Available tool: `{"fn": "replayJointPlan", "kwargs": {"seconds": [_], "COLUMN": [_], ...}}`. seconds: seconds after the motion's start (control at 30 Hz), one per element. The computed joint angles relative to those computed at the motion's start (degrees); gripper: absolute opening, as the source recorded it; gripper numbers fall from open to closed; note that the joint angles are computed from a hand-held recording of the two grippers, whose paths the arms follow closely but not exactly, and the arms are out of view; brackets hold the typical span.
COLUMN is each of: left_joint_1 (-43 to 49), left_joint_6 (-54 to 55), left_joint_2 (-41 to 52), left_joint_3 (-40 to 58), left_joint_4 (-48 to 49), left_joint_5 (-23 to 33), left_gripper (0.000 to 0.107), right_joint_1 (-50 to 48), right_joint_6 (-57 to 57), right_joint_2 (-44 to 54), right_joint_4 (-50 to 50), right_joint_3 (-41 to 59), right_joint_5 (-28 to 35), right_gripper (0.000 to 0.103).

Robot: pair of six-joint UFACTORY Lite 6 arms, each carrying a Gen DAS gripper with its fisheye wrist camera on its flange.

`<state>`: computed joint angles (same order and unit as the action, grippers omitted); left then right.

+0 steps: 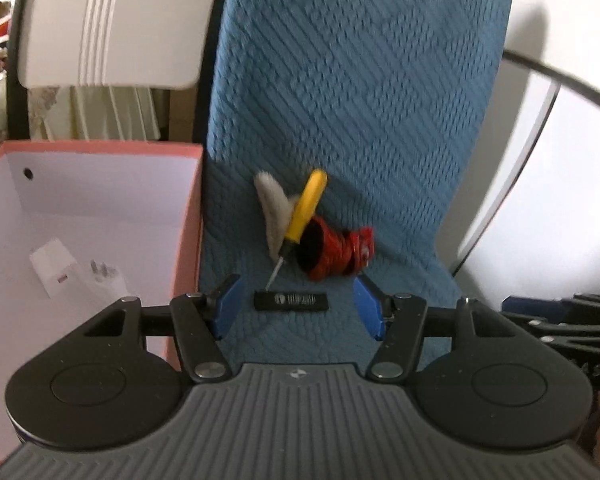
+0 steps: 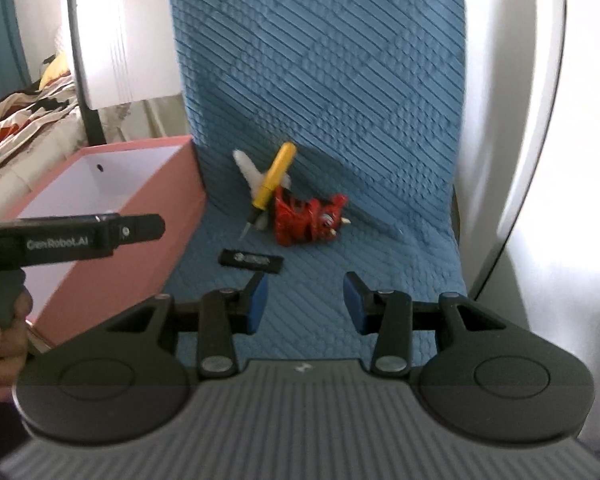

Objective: Organize rigid objects
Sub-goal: 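Withdraw both tools from the box back toward the seat objects, then grasp the yellow screwdriver with left tool while right tool grasps the red toy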

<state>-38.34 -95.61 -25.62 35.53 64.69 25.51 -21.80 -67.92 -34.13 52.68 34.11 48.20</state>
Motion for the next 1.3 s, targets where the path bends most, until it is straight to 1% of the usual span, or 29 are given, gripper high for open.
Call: {"fn": "replayJointPlan", "kwargs": {"seconds": [0.13, 0.27, 0.37, 0.43, 0.53, 0.63, 0.73, 0.9, 1.03, 1.23, 1.3], "left_joint_1": [-0.7, -0.8, -0.6, 0.1, 2.5, 4.0, 3.2, 4.5, 5.9, 8.5, 9.0], "left_joint_6": [-6.0, -11.8, -16.7, -17.8, -20.9, -23.6, -23.4, -26.1, -28.5, -29.5, -30.5], "left_joint_2": [4.6, 10.1, 14.9, 18.1, 23.2, 26.5, 30.0, 35.5, 40.1, 46.0, 47.5], "left_joint_3": [0.3, 2.2, 4.4, 6.4, 9.3, 11.1, 12.8, 16.2, 19.5, 24.7, 25.9], "left_joint_4": [4.6, 10.5, 15.8, 17.5, 21.0, 23.4, 24.5, 27.3, 30.2, 32.1, 33.4], "left_joint_5": [-0.9, -1.5, 0.2, 0.8, -0.1, -1.2, 1.1, 1.0, 1.0, -0.9, -1.1], "left_gripper": [0.066, 0.066, 0.066, 0.066, 0.066, 0.065, 0.060, 0.052, 0.051, 0.051, 0.051], "right_joint_1": [-2.6, -3.8, -1.7, -0.3, 1.2, 3.0, 4.7, 6.1, 7.3, 10.8, 11.9], "right_joint_6": [-1.3, -1.2, -1.3, -2.0, -3.3, -3.8, -4.0, -4.1, -4.4, -1.9, 0.5], "right_joint_2": [3.1, 9.2, 13.0, 15.8, 20.5, 24.9, 29.7, 37.3, 44.1, 53.0, 55.8], "right_joint_4": [0.9, 2.3, 3.3, 4.8, 7.7, 10.0, 12.8, 17.4, 21.5, 25.8, 25.8], "right_joint_3": [0.1, 3.0, 4.7, 5.8, 8.0, 10.5, 13.5, 17.6, 20.9, 27.0, 29.2], "right_joint_5": [0.4, 1.2, -1.8, -3.3, -4.5, -5.7, -6.7, -6.5, -7.0, -8.6, -9.1], "right_gripper": [0.045, 0.045, 0.045, 0.045, 0.045, 0.045, 0.046, 0.047, 0.047, 0.047, 0.053]}}
